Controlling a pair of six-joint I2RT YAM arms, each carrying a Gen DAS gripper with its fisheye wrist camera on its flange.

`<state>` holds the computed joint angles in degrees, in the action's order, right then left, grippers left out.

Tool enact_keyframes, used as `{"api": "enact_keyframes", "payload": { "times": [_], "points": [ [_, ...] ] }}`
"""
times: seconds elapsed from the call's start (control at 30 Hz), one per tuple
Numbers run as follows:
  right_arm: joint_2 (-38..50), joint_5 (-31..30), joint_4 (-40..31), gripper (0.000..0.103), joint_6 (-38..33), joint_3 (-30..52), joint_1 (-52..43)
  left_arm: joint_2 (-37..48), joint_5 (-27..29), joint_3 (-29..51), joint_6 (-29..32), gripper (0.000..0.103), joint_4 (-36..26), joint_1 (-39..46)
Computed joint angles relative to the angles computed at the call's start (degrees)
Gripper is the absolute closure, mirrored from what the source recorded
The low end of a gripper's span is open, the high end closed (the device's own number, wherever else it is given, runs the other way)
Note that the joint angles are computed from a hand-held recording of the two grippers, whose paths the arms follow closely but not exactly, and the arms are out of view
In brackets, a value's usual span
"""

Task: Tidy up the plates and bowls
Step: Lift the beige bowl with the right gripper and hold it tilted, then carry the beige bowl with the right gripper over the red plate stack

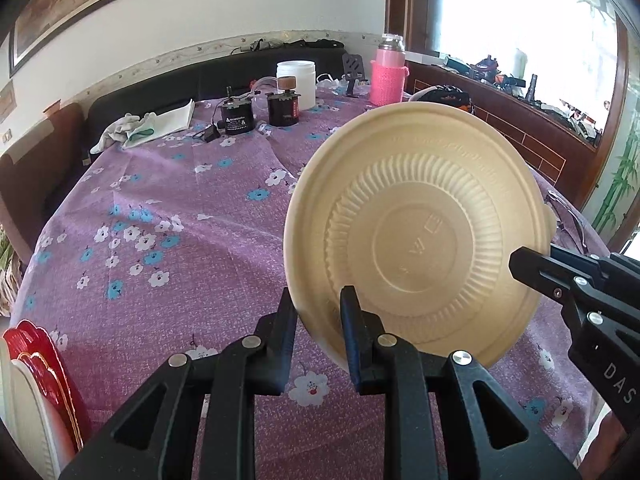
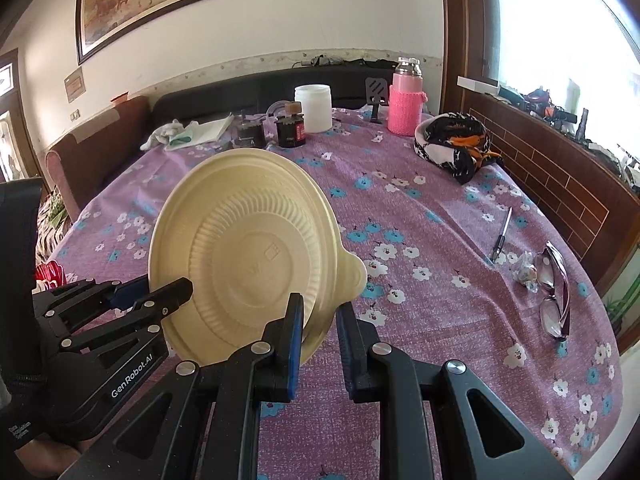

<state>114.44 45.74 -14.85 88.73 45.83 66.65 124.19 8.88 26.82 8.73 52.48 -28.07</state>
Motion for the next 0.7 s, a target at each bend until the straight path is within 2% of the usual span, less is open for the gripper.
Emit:
{"api": "enact_keyframes", "payload": {
  "times": [0.47,0.7],
  "points": [
    [0.65,1.47,-6.54,0.085,2.38,3.97,1.96,-0.41,0.45,-1.25,-0.39,0.081,1.49,0.41],
    [0.5,1.75,-7.29,0.085,2.39,4.34,2.24,-1.33,0.83,-2.6,-0.32,0.081,2.22,0.86]
  ]
}}
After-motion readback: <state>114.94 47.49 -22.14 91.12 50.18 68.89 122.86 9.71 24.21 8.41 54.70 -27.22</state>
